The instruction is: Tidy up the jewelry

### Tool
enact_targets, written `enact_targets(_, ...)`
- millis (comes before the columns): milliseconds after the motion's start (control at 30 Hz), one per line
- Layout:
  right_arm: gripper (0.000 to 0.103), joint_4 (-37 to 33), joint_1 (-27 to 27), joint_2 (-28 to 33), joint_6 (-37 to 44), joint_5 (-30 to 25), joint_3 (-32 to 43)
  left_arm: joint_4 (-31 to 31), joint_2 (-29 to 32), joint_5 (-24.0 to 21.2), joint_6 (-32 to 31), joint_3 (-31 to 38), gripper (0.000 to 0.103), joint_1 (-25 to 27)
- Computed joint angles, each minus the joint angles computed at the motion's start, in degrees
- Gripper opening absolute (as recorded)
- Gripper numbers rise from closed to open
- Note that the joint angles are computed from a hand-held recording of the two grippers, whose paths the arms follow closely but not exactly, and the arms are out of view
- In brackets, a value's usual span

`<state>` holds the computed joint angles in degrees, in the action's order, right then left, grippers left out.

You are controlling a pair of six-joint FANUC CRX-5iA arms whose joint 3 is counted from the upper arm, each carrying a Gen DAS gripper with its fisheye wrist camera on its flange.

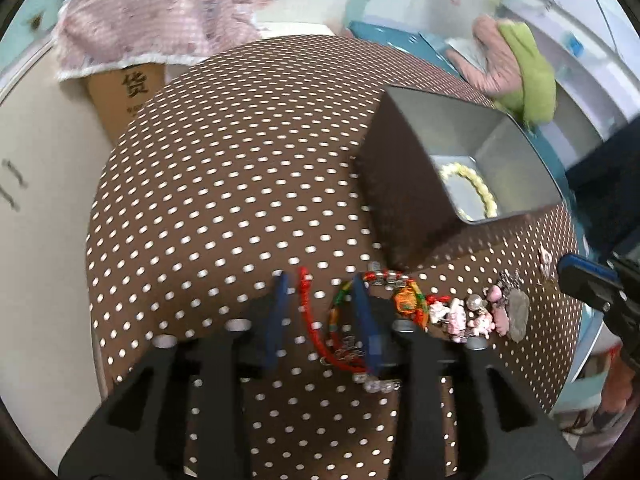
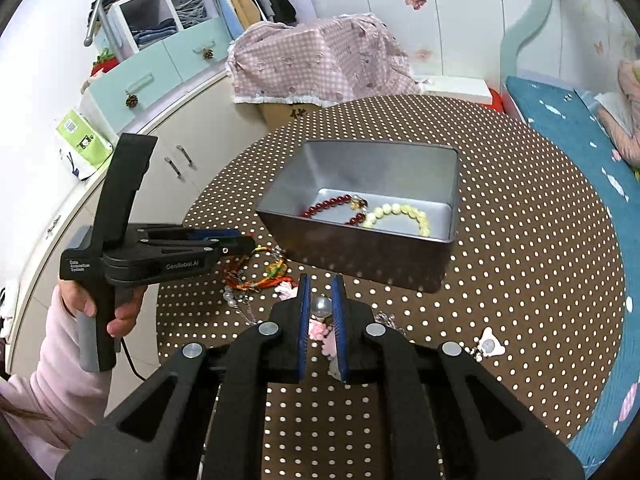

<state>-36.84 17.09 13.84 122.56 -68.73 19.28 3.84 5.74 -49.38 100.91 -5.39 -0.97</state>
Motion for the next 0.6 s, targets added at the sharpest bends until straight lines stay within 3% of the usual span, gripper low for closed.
enact_targets(100,0.010,-0.07,-0.39,0.75,-0.44,-0.48,0.65,-5.92,2.14,-2.98,1.77,3.95,0.047,-2.68)
enact_targets(167,0.010,-0.12,-0.59,1.10,-0.51,-0.67,0.93,-11.31,3.60,-5.77,4.43,7.09,0.037,-4.69)
enact_targets(233,0.010,0.43,-0.60,1.14,-0.90,-0.48,0.87,-11.93,4.21,-6.66,4.73,8.02,0.027,-4.92)
enact_targets(267,0.010,0.23,-0.81,1.30,-0.89,-0.72,1.05,-12.91,4.60,-7.52,5.26,8.84,0.013,-5.27)
enact_targets(300,0.010,0.16,-0.76,1.32,-1.23,-0.74,1.14,-14.19,4.93,-8.53,5.87,9.62,0.007,-5.71)
enact_targets(367,0.010,-0.10,-1.12,1.40,-1.25,-0.75,1.17,-15.69,4.87,-9.26,6.40,10.05,0.005,-6.22)
enact_targets(600,0.010,-0.69,-2.25,1.21,-1.33,-0.56,1.01,-8.63,-2.00,-1.25,6.98,1.93,0.004,-4.21)
